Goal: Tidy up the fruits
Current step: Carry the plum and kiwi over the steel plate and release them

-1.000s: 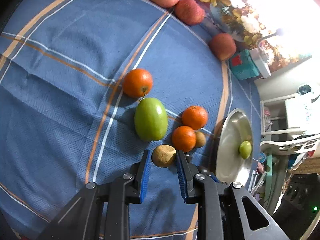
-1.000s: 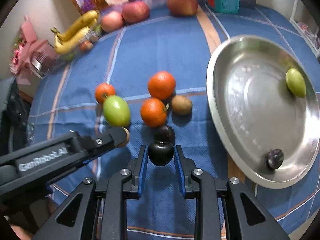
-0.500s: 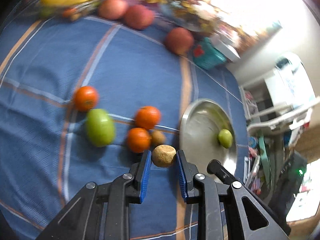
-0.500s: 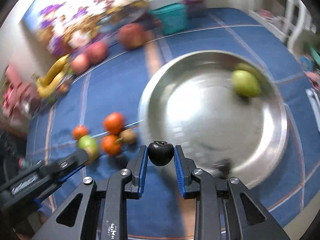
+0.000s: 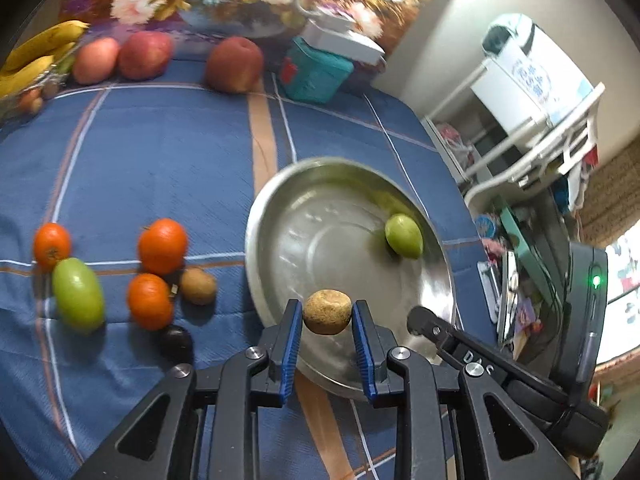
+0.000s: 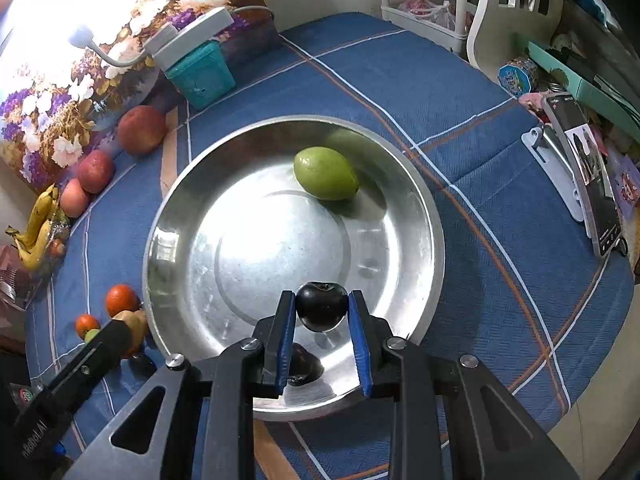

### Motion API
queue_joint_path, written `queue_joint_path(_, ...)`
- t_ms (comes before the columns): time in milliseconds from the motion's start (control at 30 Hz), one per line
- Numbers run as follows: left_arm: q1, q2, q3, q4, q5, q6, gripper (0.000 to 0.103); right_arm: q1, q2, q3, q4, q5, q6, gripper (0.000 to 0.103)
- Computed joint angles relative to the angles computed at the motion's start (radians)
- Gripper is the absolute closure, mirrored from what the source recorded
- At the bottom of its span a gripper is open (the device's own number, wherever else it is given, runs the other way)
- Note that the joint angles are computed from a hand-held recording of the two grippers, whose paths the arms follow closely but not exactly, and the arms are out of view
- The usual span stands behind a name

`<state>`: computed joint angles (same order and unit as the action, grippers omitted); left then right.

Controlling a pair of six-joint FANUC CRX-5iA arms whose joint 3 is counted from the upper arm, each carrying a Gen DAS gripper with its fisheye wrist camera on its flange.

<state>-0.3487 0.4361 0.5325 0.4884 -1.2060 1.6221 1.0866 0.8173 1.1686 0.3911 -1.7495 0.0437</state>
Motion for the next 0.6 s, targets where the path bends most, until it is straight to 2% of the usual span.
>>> queue_joint_path(133, -0.008, 0.009, 0.022, -0.025, -0.020, 0.005, 0.071, -0.002, 0.046, 0.081, 0.002, -0.052, 0.029, 0.075)
queue_joint_path(200, -0.005, 0.003, 0.009, -0.016, -0.013, 0.005, 0.064, -0.003, 0.048, 0.084, 0.000, -0.055, 0.030, 0.075)
queue_joint_path(267, -0.001, -0.002, 0.002, -0.013, -0.011, 0.009, 0.064, -0.005, 0.042, 0.070, -0.005, -0.051, 0.023, 0.075)
queue_joint_path(367, 0.006, -0.005, -0.006, -0.004, -0.012, 0.019, 0.064, -0.006, 0.076, 0.128, 0.001, -0.078, 0.028, 0.075)
queue_joint_path(433, 0.008, -0.004, -0.003, -0.011, -0.018, 0.029, 0.064, -0.007, 0.096, 0.161, 0.011, -0.099, 0.036, 0.071)
queue_joint_path(467, 0.008, -0.002, 0.003, -0.018, -0.024, 0.038, 0.058, -0.006, 0.109, 0.184, 0.016, -0.113, 0.039, 0.063)
queue_joint_path(500, 0.010, -0.001, 0.005, -0.026, -0.030, 0.049, 0.045, -0.006, 0.118, 0.200, 0.019, -0.122, 0.041, 0.053)
queue_joint_path(567, 0.013, -0.001, 0.008, -0.041, -0.035, 0.073, 0.032, -0.005, 0.123, 0.208, 0.022, -0.129, 0.041, 0.045)
queue_joint_path(600, 0.017, 0.001, 0.013, -0.051, -0.044, 0.089, 0.030, -0.005, 0.151, 0.259, 0.027, -0.154, 0.055, 0.041)
